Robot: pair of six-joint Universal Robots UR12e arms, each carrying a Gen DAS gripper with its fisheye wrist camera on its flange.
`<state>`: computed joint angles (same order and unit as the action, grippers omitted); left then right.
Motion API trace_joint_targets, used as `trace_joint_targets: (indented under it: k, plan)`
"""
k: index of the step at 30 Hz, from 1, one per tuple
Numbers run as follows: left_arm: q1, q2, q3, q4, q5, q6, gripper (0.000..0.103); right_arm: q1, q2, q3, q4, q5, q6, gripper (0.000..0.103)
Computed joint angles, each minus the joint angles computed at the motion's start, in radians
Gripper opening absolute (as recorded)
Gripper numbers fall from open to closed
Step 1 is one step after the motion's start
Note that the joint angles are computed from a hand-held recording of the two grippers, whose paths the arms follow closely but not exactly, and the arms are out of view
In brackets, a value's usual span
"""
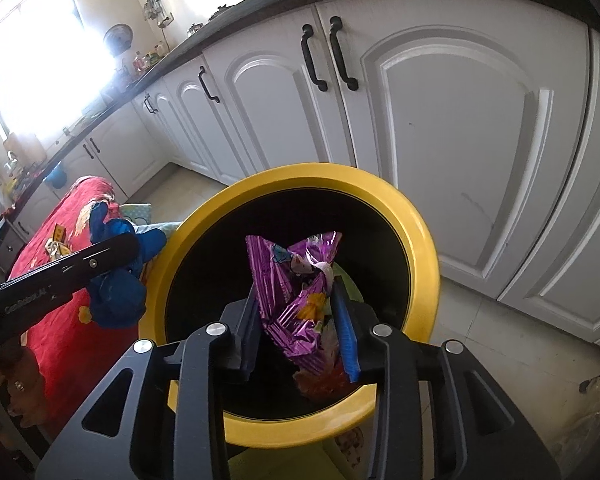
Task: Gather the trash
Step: 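Open both tools to drop the balloon and wrapper into the bin, then move both open tools back over the table toward the white tassel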
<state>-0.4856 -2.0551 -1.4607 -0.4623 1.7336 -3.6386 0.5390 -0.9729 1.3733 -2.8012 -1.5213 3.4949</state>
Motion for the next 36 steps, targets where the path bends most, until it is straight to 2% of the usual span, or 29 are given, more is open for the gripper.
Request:
trace_joint_targets:
  k: [2, 7, 8, 10, 14, 16, 23, 36]
  plan:
    - [0.001, -0.001, 0.0, 0.004, -0.003, -0.006, 0.015, -0.001, -0.001, 0.001, -0.002, -0.006, 0.003, 0.037]
    - [0.004, 0.002, -0.008, 0.014, -0.007, -0.024, 0.042, -0.003, -0.006, 0.011, -0.014, -0.019, 0.018, 0.046]
    - [0.004, 0.003, -0.009, 0.014, -0.003, -0.027, 0.045, -0.003, -0.007, 0.013, -0.016, -0.021, 0.02, 0.048]
    - [0.005, 0.006, -0.013, 0.015, 0.0, -0.04, 0.059, -0.003, -0.008, 0.014, -0.018, -0.029, 0.026, 0.051]
    - [0.002, 0.018, -0.026, 0.029, 0.038, -0.046, 0.077, -0.002, -0.01, 0.016, -0.027, -0.038, 0.031, 0.059]
    - [0.002, 0.026, -0.033, 0.03, 0.052, -0.055, 0.09, -0.002, -0.011, 0.016, -0.034, -0.041, 0.034, 0.062]
    - [0.003, 0.05, -0.057, 0.028, 0.087, -0.074, 0.092, 0.002, -0.012, 0.011, -0.052, -0.048, 0.038, 0.07]
    - [0.0, 0.11, -0.118, 0.042, 0.169, -0.101, 0.092, 0.021, -0.015, -0.004, -0.076, -0.035, 0.008, 0.071]
